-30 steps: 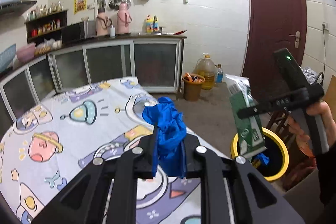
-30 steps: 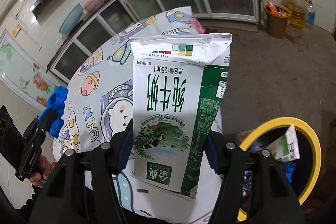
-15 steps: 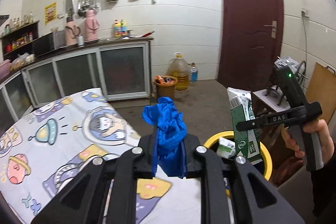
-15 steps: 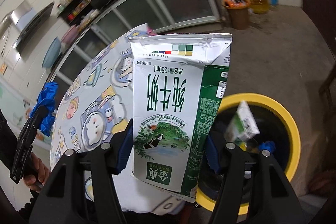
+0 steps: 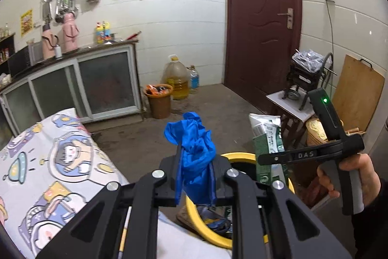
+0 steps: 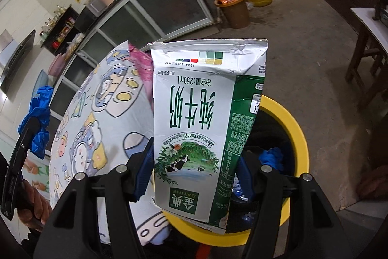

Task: Collect trash
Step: 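Carry the blue glove and milk carton over the yellow-rimmed bin with both tools, then open both tools to drop the glove and carton into the bin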

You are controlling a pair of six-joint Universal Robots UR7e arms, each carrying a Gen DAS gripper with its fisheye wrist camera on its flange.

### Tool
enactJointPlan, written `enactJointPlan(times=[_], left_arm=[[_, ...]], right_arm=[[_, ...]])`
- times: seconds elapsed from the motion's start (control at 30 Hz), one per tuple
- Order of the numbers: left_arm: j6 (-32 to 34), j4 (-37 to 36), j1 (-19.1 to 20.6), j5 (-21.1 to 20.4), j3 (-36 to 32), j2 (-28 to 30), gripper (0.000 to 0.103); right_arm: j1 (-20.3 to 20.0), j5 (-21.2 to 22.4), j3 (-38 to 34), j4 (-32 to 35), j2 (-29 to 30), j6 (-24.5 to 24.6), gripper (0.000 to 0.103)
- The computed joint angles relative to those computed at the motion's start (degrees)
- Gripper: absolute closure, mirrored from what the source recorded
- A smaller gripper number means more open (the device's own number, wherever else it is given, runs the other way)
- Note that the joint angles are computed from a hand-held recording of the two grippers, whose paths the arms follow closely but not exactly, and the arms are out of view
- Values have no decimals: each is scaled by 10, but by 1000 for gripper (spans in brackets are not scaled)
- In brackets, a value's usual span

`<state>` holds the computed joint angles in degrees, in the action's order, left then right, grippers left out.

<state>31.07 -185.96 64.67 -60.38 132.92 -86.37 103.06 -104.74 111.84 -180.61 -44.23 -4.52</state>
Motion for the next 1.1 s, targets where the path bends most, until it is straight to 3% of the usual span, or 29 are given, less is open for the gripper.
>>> enactJointPlan(times=[0.23,0.33,0.43,0.7,0.73,0.77,0.8,0.87,0.9,1.1], left_arm=[[-12,4,19,-19,-31,78,88],[-11,2,29,-23,-45,113,88],[-26,21,37,-28,-58,136,88],[-53,57,50,-41,-77,158,87],[-55,53,50,-41,-77,158,85],[-59,48,51,-40,-76,157,73],[-67,42,50,-38,-73,154,57],[-82,29,53,-40,-69,146,43],[-87,31,55,-45,-69,141,39],[-119,39,67,-46,-56,98,39]], right_arm=[[-18,-19,-1,-23,22,5,45],[-18,-47,-7,-33,40,2,45],[-25,-44,-11,-26,46,8,45],[-25,-50,-1,-20,41,11,45],[-25,-51,1,-21,39,12,43],[-25,-51,4,-21,37,14,43],[-26,-52,6,-22,35,17,32],[-26,-60,10,-27,31,28,29],[-26,-65,14,-32,27,32,29],[-29,-77,51,-64,1,46,29]])
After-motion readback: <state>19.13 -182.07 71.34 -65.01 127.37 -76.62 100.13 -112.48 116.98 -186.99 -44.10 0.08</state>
